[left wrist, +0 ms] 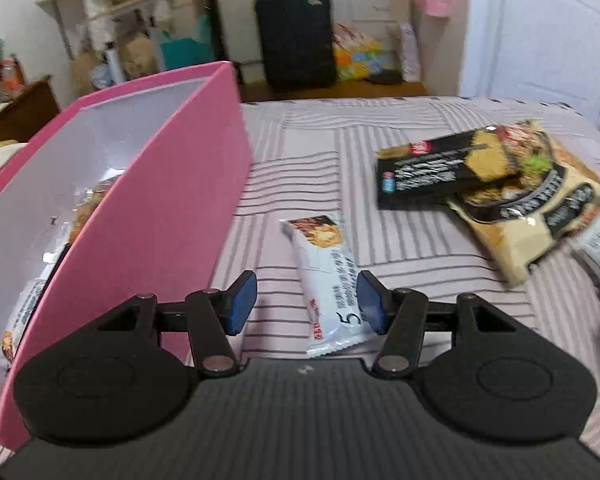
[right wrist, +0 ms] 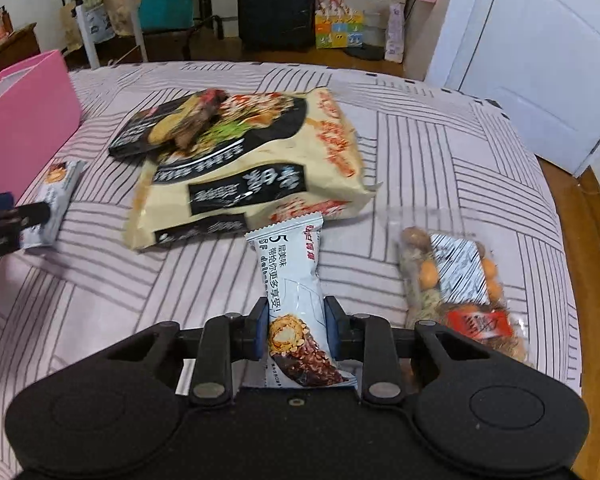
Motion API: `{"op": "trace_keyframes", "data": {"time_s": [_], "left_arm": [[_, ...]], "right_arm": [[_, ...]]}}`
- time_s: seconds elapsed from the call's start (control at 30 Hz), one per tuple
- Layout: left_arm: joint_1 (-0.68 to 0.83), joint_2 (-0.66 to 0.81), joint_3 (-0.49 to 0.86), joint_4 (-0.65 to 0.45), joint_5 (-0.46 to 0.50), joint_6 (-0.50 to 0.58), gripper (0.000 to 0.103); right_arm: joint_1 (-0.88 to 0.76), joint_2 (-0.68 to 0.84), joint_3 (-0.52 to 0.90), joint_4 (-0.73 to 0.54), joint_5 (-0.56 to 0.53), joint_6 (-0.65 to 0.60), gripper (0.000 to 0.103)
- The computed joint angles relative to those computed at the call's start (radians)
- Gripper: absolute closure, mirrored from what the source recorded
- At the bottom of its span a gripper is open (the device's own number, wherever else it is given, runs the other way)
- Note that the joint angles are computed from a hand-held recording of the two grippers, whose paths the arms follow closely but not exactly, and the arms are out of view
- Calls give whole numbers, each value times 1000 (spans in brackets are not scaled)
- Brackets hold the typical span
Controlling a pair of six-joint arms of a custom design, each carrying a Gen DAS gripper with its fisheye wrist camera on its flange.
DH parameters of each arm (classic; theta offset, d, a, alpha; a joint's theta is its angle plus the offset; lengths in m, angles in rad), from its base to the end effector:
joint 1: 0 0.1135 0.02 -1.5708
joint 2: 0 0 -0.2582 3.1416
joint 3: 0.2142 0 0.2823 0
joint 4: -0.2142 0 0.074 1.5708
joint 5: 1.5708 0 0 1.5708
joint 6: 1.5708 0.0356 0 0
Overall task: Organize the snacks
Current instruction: 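Grasp a second white wafer bar with the left tool while the right tool holds its bar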
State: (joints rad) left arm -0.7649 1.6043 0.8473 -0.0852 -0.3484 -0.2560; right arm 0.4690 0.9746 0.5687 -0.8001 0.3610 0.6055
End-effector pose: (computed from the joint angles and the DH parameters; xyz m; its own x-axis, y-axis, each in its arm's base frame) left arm 0.2551 -0.2280 0.1456 -0.6440 0.2883 -0.7086 0.3347 0.9391 0.0778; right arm 0.1756 0.0749 0.1731 -0.8619 0.1602 -0.4811 0.2191 0.9733 -0.0682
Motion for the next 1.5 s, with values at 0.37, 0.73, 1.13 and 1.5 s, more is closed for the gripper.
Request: {"op": "trace_keyframes", "data": {"time_s": [0.37, 0.73, 1.13, 1.5], "left_arm": [[24, -54, -27, -16, 102, -13, 90], [39, -187, -73, -110, 251, -48, 96], [100, -186, -80, -84, 261, -93, 77], [59, 10, 24, -1, 189, -120, 61]], "right_arm": [[-17, -51, 23, -52, -111, 182, 71], [-19, -78, 19, -48, -149, 202, 71], [37, -12, 51, -64, -133, 221, 71], [11, -20, 26, -8, -141, 164, 71]]}}
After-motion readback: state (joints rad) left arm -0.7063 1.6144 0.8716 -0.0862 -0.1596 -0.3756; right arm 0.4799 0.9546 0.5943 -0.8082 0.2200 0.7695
